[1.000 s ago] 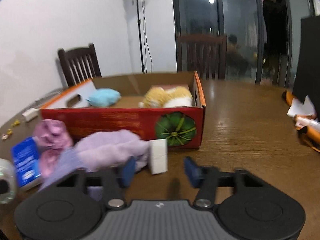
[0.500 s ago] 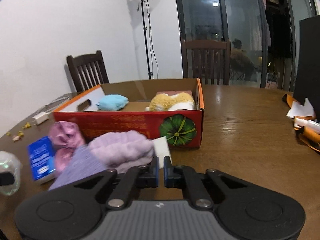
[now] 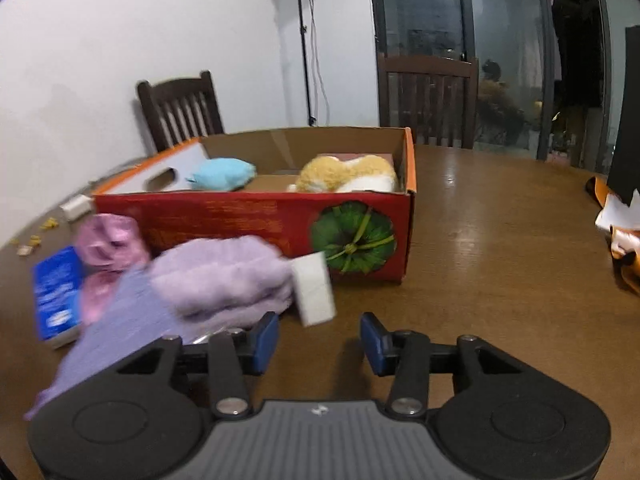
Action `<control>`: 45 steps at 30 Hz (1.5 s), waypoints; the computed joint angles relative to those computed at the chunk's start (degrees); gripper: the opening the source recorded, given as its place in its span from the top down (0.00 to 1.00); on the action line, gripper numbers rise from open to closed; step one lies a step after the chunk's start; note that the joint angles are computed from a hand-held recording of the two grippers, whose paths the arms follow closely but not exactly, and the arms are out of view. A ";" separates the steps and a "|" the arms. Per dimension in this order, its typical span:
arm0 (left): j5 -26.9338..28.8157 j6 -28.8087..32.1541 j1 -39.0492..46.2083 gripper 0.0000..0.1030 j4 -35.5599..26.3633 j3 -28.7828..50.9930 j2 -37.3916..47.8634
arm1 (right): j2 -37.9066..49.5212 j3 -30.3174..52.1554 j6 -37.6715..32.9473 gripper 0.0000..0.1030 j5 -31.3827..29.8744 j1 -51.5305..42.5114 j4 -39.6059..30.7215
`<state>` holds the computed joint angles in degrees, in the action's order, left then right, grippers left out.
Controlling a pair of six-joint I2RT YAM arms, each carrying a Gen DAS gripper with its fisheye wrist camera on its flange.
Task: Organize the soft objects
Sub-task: 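Grasp the clear mesh pouf with the left tool while the right tool grasps a white block, then carry the pouf and white block into the box and open both tools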
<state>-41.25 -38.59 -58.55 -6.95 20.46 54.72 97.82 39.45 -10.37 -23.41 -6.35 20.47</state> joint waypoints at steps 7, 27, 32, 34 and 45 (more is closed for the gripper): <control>2.82 0.00 3.54 0.55 0.85 -0.18 1.68 | 5.94 7.54 0.53 0.86 -4.95 -0.62 -4.16; -2.11 -2.55 -6.67 0.55 -4.74 0.64 -3.33 | -51.24 -23.61 -24.34 0.87 -34.58 -39.99 -40.61; 10.60 15.05 12.49 0.55 5.20 4.71 -1.98 | -48.43 -22.06 -9.69 0.86 -25.21 -25.09 -21.74; 20.87 19.40 23.17 0.54 9.01 11.13 5.23 | -41.58 -18.31 -5.74 0.86 -19.98 -18.22 -13.89; 37.34 24.30 41.70 0.54 -2.27 73.92 64.56 | 16.46 46.36 -3.42 0.85 3.71 8.82 -25.84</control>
<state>-3.90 -14.29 -16.85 -9.22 94.38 119.28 114.29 85.81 -13.79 -19.70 2.47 -5.37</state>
